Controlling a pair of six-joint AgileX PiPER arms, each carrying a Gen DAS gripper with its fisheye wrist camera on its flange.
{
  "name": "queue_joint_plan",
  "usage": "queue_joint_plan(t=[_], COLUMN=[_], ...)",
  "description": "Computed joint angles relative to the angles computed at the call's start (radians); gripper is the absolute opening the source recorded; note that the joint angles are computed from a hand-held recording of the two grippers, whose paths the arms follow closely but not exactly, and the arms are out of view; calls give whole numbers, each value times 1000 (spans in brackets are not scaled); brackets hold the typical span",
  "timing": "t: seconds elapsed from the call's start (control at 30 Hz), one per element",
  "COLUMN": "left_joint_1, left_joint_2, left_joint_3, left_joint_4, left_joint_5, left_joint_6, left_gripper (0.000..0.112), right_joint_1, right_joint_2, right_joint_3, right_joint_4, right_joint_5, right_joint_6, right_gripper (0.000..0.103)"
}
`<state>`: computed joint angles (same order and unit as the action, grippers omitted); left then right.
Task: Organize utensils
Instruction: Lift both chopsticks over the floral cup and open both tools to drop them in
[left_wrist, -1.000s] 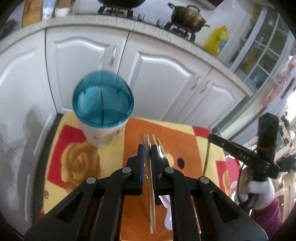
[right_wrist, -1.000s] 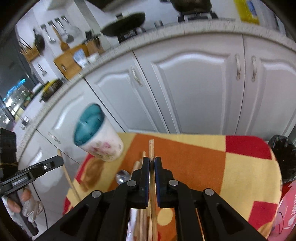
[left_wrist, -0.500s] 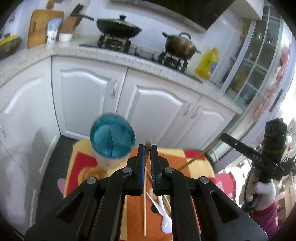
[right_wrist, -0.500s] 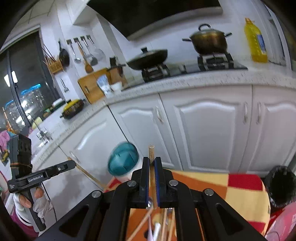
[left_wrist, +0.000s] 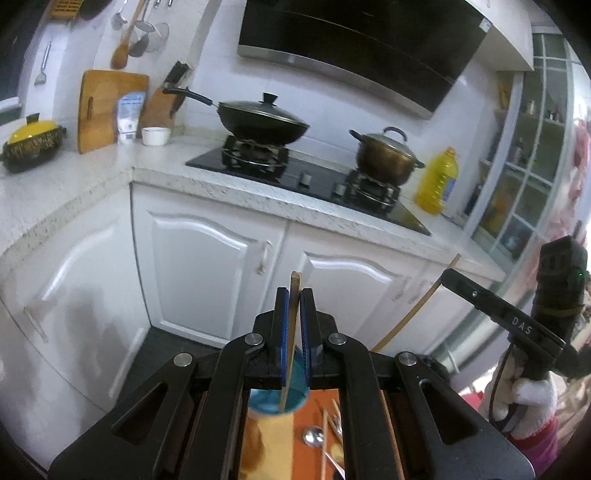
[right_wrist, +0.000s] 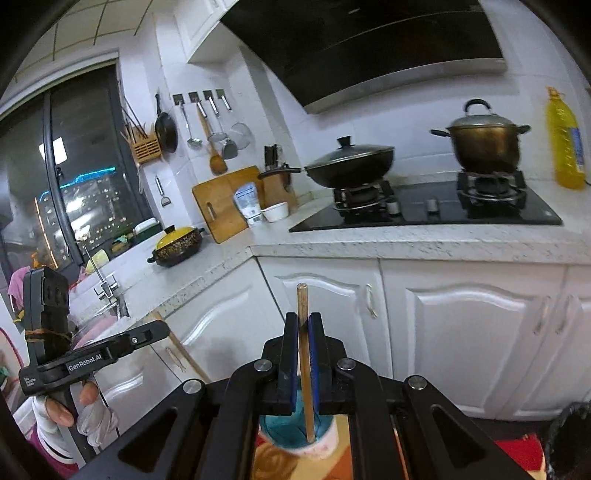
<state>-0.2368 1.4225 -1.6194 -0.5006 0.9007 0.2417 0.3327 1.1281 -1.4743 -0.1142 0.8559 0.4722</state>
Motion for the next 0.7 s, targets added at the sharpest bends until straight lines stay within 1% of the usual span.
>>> queue_joint_plan(t=[0.07,0.2,0.37,0.5,0.57,0.63,0.67,0.7], left_joint_1=[-6,-32,-49,-59,-60,-65,-69,-72], left_joint_2=[26,75,124,159,177,186,185,187], left_joint_3=[-20,-24,28,65,80,97,105,112], left_joint_4=[20,98,143,184,202,233,247,269], left_joint_5=[-15,-85,-133,-144,-150,-163,-169,-177], left_joint_6=[-12,-51,-78,-115,-133,-159,-172,-192], left_gripper=[4,4,4,4,4,4,4,4], right_joint_1=[13,6,-58,-123,-147,-174,-188,-194], right_joint_2=[50,113,157,196,218,217,216,223], right_joint_3=[-20,4,116,196,216,254,266,259], right_joint_4=[-27,-25,103,246,294,352,388,393], right_joint_5=[-12,-58,-131,-170,-183,-221,-227,-215], right_joint_6=[12,11,-57,-157,-190,-223,-248,-246], right_gripper=[5,5,5,5,5,5,5,5])
